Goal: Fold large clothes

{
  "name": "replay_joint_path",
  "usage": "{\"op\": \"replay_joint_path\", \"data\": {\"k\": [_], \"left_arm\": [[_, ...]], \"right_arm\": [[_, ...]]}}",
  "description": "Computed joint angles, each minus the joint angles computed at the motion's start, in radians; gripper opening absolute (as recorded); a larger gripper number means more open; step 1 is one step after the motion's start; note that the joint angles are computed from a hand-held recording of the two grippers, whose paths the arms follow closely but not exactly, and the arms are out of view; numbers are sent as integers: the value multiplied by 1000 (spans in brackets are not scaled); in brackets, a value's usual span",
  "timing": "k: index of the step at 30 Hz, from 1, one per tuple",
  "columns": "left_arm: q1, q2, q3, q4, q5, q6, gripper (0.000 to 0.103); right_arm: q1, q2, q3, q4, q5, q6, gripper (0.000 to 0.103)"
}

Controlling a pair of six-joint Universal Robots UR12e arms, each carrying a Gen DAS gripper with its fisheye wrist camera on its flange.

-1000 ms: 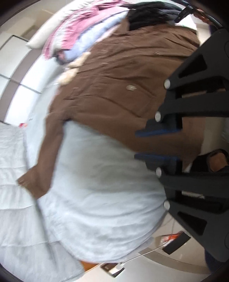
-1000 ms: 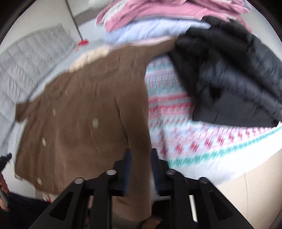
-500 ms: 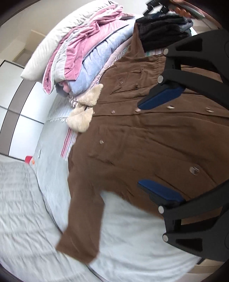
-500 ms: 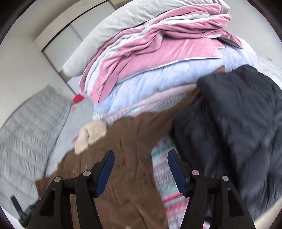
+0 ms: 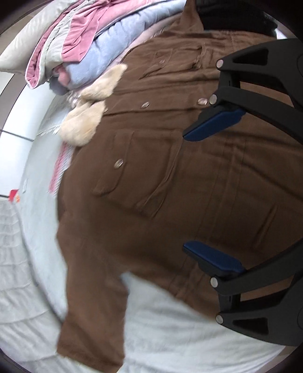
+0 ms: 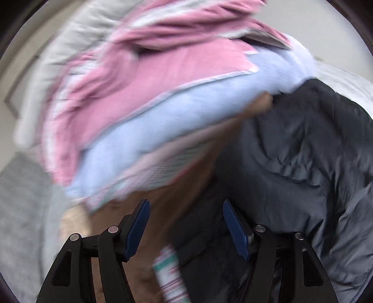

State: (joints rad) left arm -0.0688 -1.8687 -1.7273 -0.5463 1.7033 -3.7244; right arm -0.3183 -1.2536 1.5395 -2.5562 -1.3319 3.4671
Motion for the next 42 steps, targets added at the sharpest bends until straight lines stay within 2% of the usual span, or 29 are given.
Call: {"op": "replay_joint_path", "data": {"k": [2,8,10,13,14,17,19,20,21,22,23,24,27,30,32,36,40,42], "left_arm": [[1,-10,8,-1,-28,0,88],[-6,-44,45,-21,-13,-1,88],[-1,-47,46,-20,-44,-21,88],[2,-54,51,-15,-72,-33,88],[1,-56,53,-13,-71,-31,88],[-3,-60,58,-16,-64,-28,88],[-2,-60,56,-15,-67,-28,88],[-2,-60,56,-15,-66,-28,88],[-1,-60,55,-13,-67,-26,88],[0,-60,55,-12,-66,-25,88],[1,-60,55,-13,-65,-27,88],[2,-59,55,-14,-64,-32,88],[7,-57,51,-8,-71,-48,88],[11,-55,48,-6,-81,-53,88],[12,-53,45,-4,-83,-56,88],[16,-47,40,-10,-94,-61,88],[24,-37,32,-23,-111,-58,88],[29,-32,28,-36,-121,-53,88]], "right_arm": [[14,27,-28,38,-76,26,66],[32,66,-47,-23,-165,76,66],[31,71,-44,-60,-154,100,68],[18,73,-40,-107,-72,109,68],[20,77,-46,-103,-72,112,68],[50,105,-92,-20,-214,92,67],[62,123,-103,-12,-275,88,65],[66,127,-97,-41,-288,84,53],[64,128,-86,-80,-270,80,26],[56,127,-79,-99,-211,83,12],[49,124,-74,-106,-168,92,7],[48,118,-64,-140,-159,97,6],[60,101,-38,-268,-155,33,6],[67,82,-14,-409,-62,-15,6],[71,71,-1,-465,-7,-39,6],[89,64,-7,-415,-34,-41,6],[65,78,5,-345,-43,73,6],[52,82,20,-347,-54,132,6]]}}
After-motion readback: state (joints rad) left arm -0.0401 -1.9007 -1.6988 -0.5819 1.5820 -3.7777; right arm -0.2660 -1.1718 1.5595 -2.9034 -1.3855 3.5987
